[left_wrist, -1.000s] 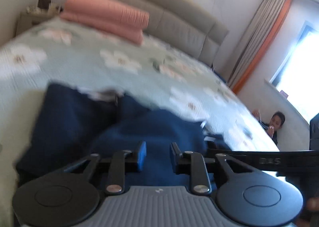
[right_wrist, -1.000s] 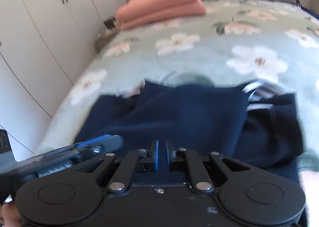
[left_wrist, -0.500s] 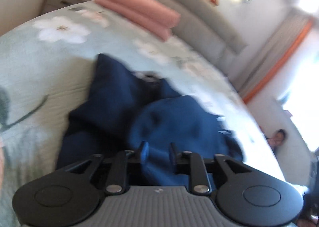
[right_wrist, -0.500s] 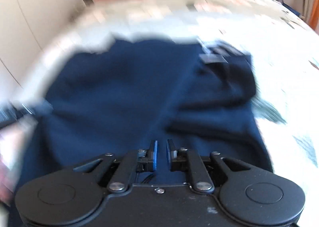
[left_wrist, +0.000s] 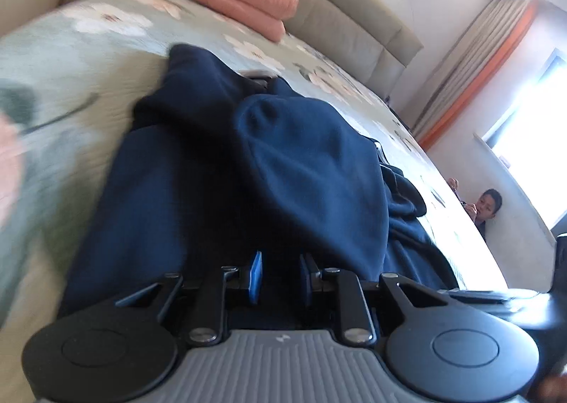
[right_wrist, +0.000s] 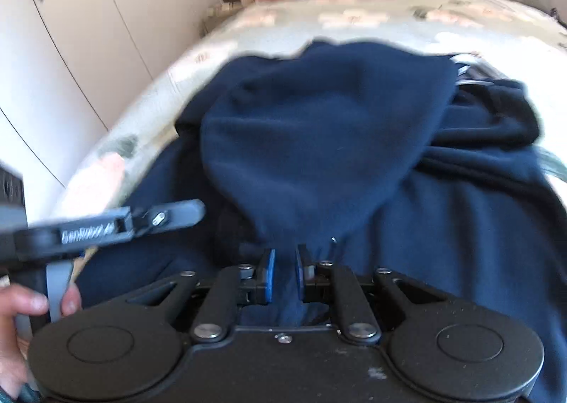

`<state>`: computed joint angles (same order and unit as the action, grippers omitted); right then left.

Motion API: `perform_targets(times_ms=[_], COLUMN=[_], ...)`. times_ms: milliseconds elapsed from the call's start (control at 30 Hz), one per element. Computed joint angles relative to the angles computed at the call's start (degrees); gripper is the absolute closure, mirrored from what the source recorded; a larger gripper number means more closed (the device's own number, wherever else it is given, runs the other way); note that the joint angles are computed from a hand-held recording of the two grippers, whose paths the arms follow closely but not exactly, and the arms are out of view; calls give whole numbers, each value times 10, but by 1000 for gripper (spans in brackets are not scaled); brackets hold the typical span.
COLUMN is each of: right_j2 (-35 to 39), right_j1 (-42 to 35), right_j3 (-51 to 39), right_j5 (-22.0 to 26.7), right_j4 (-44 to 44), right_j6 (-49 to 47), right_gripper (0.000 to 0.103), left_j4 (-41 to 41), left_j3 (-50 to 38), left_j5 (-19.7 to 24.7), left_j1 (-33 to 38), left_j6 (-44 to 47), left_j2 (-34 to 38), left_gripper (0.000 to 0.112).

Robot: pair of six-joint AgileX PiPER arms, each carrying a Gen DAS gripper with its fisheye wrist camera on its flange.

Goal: Fold large clothes

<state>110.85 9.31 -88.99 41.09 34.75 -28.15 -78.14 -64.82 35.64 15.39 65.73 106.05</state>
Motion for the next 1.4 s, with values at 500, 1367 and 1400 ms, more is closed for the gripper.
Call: perform_targets(times_ms=[500,1367,1400], right_j2=[-309,-244,-249], right_j1=[-291,-487,-492], right_j3=[292,425,431], right_j5=[142,198,204], right_j4=[-18,104,104], right_j6=[-2,-287,-296], right_gripper=[26,50,59], left_j4=[266,152,153], left_j3=[230,271,274], left_j5=[176,308,310], left_j1=[276,386,391], left_j6=[-128,-2,3], left_j2=[-409,-187,-184], left_gripper=[29,68,74])
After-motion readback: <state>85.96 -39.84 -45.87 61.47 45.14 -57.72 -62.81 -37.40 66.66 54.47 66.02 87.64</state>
